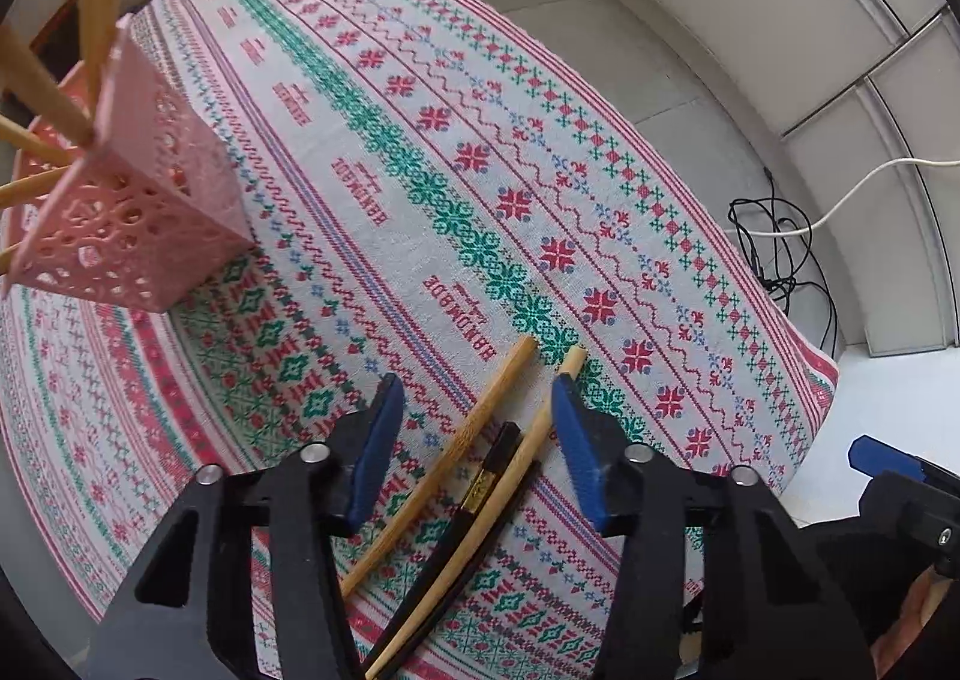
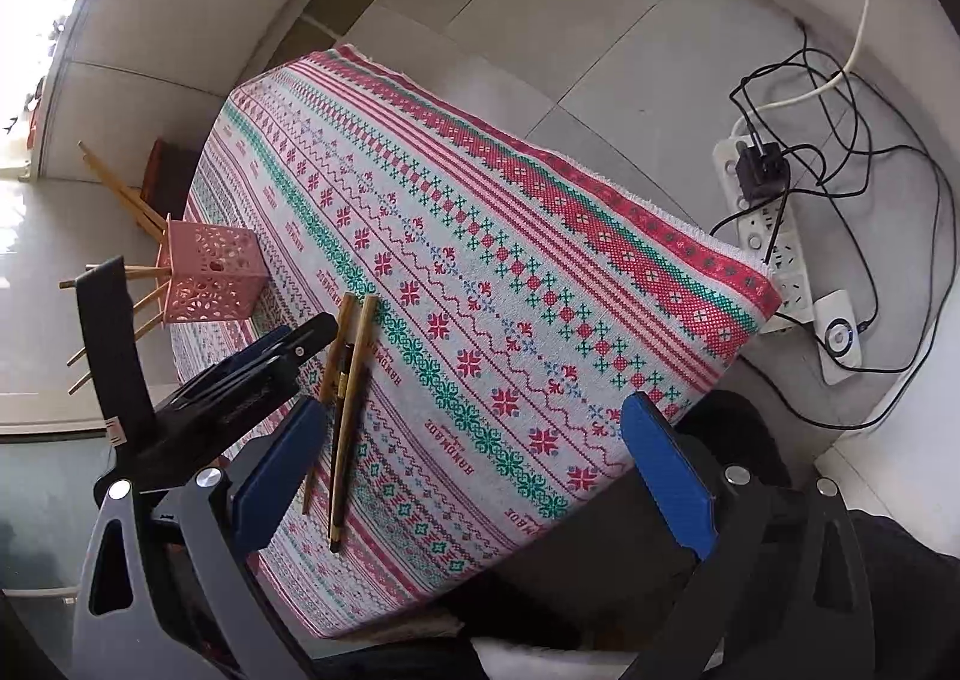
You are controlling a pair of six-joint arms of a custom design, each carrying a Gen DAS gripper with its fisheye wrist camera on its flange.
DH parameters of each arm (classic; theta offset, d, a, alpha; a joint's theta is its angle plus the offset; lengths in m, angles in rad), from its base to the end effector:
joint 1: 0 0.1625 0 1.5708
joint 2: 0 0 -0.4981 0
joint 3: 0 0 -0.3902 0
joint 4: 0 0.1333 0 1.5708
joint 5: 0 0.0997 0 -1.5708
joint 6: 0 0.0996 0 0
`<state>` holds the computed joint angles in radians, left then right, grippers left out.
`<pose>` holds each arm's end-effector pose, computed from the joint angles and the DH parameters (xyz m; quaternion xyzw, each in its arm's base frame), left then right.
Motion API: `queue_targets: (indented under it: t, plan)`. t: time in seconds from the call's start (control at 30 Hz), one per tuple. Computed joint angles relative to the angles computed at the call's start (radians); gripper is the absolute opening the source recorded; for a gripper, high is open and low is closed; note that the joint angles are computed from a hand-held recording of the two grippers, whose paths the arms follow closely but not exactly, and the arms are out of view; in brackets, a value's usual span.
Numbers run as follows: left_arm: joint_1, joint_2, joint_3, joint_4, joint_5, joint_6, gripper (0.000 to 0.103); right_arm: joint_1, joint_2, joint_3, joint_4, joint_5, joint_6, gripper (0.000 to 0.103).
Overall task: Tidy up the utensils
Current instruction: 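Grasp the last wooden chopstick with the left gripper and lift it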
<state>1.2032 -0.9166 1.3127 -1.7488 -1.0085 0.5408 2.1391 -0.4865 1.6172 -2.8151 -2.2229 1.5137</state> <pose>-0.0928 -0.7596 0.3034 0.4461 0.8450 0.1280 0.2657 0.4460 -0.5630 -0.0250 -0.4468 -0.8338 0.3031 0.1152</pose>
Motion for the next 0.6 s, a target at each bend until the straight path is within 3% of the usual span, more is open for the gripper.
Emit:
queue_targets:
  t: [0.03,0.1,0.2,0.4,0.47,0.6]
  plan:
    - [0.001,0.004,0.000,0.002,0.002,0.002,0.040,-0.003,0.001,-0.002,-0.002,0.007,0.002,0.096]
    - [0.005,0.012,0.000,0.009,0.007,0.002,0.025,-0.011,0.003,0.000,-0.024,0.030,0.000,0.096]
    - [0.015,0.015,0.007,-0.020,0.001,0.023,0.014,-0.020,0.011,-0.007,-0.030,0.047,0.003,0.096]
    - [0.036,-0.012,0.014,-0.123,-0.024,0.067,0.009,-0.036,0.049,-0.091,0.043,0.022,-0.018,0.094]
    - [0.040,-0.032,0.008,-0.148,-0.038,0.076,0.008,-0.041,0.070,-0.143,0.097,0.013,-0.036,0.090]
    - [0.049,-0.073,-0.026,-0.166,-0.081,0.089,0.007,-0.056,0.129,-0.282,0.248,0.012,-0.077,0.071]
